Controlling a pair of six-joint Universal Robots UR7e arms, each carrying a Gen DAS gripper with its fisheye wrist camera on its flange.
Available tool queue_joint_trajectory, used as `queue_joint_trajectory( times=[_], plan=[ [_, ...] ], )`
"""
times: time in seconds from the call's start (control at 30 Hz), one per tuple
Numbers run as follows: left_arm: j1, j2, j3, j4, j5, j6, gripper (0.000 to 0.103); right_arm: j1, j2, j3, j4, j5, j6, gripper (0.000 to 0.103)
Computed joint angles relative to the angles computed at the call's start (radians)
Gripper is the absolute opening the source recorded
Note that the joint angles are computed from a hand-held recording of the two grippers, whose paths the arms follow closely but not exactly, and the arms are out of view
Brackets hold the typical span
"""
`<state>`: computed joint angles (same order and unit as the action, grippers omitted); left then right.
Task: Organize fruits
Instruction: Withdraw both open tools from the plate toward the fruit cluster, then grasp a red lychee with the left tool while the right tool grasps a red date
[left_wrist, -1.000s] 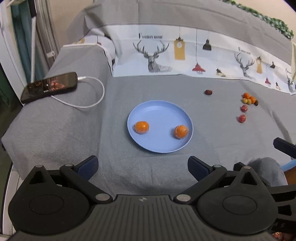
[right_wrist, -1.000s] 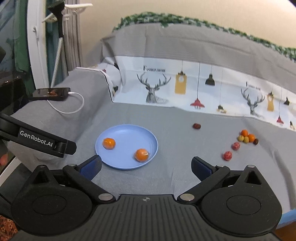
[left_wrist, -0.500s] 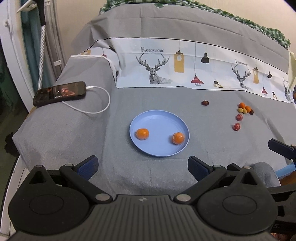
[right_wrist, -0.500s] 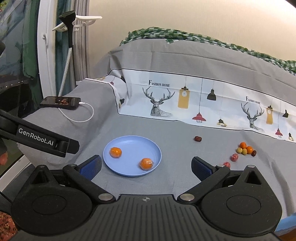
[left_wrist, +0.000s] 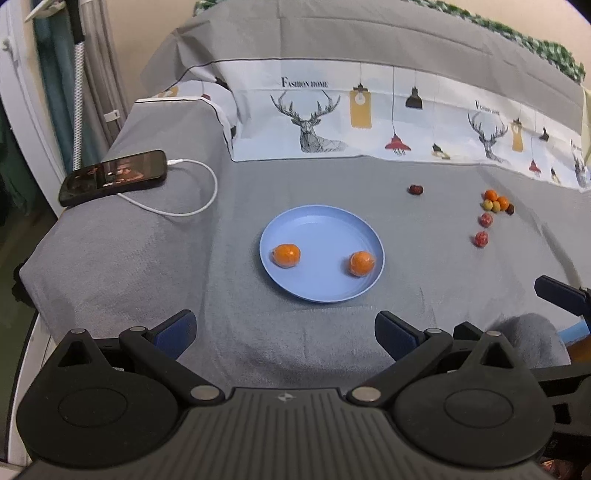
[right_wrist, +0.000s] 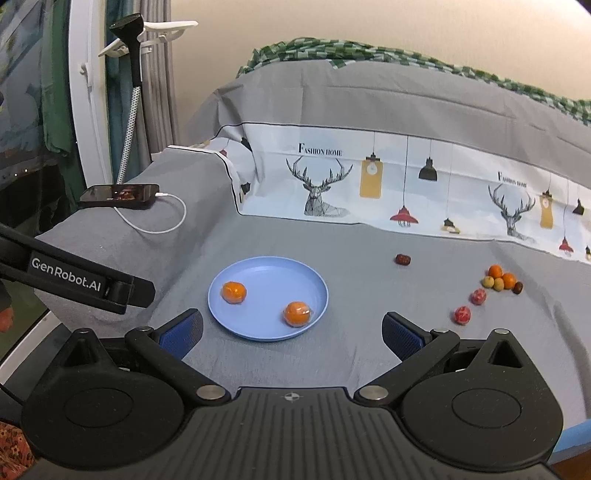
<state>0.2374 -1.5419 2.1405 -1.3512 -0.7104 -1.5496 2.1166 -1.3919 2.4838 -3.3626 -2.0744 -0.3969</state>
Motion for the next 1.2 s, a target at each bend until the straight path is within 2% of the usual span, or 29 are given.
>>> queue_joint_trajectory(
  times=[0.2,0.33,0.43,0.57,0.67,0.73,0.8,0.87,0.97,1.1,1.2],
  plan=[
    [0.067,0.061,-0.019,-0.115,-0.006,0.111,0.103,-0.061,-0.008,-0.005,0.031,0.015,0.048,0.102],
    [0.131,0.129,-0.04,-0.269,-0.002,0.22,0.103,-0.123,-0.019,-0.007,0.018,0.003,0.088,0.102],
    [0.184,0.209,-0.063,-0.434,0.0,0.358,0.103,-0.186,-0.021,-0.014,-0.01,-0.012,0.104,0.102],
    [0.242,0.35,-0.111,-0.655,0.01,0.578,0.103,-0.29,-0.003,-0.043,-0.097,-0.043,0.058,0.102],
    [0.283,0.48,-0.161,-0.835,0.024,0.753,0.103,-0.369,0.038,-0.096,-0.204,-0.075,-0.031,0.102],
    [0.31,0.566,-0.198,-0.962,0.032,0.854,0.103,-0.433,0.083,-0.161,-0.258,-0.084,-0.079,0.102],
    [0.352,0.673,-0.268,-1.095,0.002,0.98,0.103,-0.49,0.147,-0.241,-0.312,-0.106,-0.125,0.102],
    [0.387,0.772,-0.341,-1.191,-0.023,1.086,0.103,-0.548,0.212,-0.335,-0.314,-0.117,-0.131,0.102],
    [0.431,0.9,-0.453,-1.268,-0.058,1.212,0.103,-0.635,0.297,-0.472,-0.24,-0.08,-0.124,0.1],
    [0.479,1.031,-0.579,-1.289,-0.076,1.318,0.103,-0.705,0.398,-0.628,-0.144,-0.016,-0.123,0.096],
    [0.516,1.103,-0.662,-1.275,-0.098,1.365,0.103,-0.737,0.482,-0.732,-0.152,0.035,-0.185,0.084]
  ],
)
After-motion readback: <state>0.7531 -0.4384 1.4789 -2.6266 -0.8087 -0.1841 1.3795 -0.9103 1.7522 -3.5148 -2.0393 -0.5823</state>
